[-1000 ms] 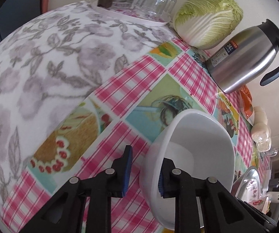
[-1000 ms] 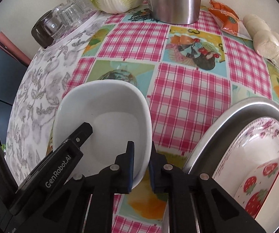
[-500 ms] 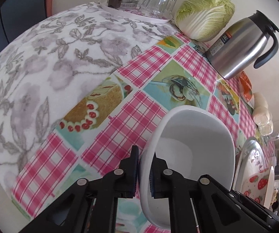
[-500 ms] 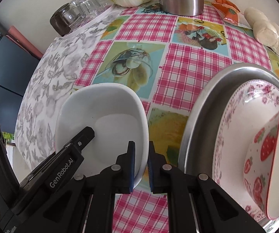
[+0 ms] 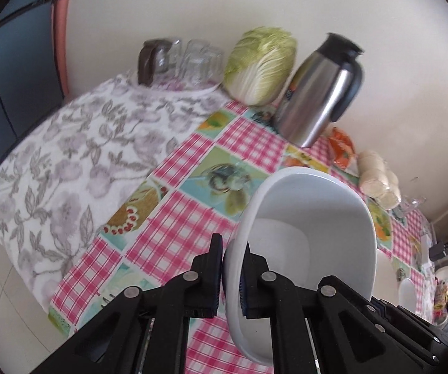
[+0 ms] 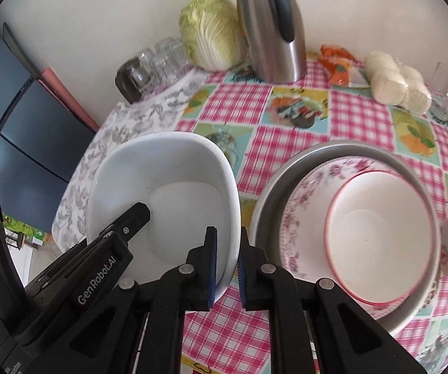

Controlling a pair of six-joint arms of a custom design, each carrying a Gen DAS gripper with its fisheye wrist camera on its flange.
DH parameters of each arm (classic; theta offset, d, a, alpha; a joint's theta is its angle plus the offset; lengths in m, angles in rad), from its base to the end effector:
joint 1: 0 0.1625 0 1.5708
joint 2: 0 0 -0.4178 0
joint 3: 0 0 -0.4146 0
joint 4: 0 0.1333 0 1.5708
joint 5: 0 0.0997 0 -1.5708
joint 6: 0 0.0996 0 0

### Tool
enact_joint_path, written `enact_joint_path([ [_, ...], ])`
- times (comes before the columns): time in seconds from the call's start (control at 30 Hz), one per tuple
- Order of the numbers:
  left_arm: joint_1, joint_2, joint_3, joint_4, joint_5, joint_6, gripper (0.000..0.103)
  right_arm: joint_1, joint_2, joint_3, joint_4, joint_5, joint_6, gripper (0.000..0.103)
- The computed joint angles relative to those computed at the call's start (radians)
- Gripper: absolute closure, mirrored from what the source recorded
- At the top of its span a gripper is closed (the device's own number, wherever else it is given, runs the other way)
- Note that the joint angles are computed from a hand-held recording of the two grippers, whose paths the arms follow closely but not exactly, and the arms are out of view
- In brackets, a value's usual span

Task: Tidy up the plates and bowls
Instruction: 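Lift the square bowl with both grippers and carry it over the pan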

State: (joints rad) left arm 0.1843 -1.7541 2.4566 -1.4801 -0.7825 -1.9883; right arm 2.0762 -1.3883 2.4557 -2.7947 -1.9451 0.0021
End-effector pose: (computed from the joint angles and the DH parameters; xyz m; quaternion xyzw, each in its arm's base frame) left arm -0.2184 -0.2482 0.1851 -0.1107 0.8574 -0.3933 0.3130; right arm 0.2730 -0.2932 0.1342 0.2298 -0.9523 0.1209 0.1603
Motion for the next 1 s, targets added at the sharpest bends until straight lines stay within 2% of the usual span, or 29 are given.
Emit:
enact_joint_path([
  [0.27, -0.03, 0.209, -0.1, -0.098, 0.043, 0.11, 0.091, -0.073, -0.22, 0.066, 0.02, 0.027, -0.03, 0.091],
  [0.57, -0.008, 0.423, -0.196, -0.254, 0.06, 0.261, 0.091, -0.22, -0.422, 0.124, 0.039, 0.088, -0.096, 0.091],
  [0.83, 0.009, 0.549, -0.259, -0.351, 0.072, 0.359, 0.091, -0.363, -0.561, 0.146, 0.082, 0.157, -0.174, 0.091],
  [1.0, 0.015, 0.592, -0.284, -0.372, 0.083, 0.383, 0.091, -0.41, -0.605, 0.149, 0.096, 0.191, -0.204, 0.091],
])
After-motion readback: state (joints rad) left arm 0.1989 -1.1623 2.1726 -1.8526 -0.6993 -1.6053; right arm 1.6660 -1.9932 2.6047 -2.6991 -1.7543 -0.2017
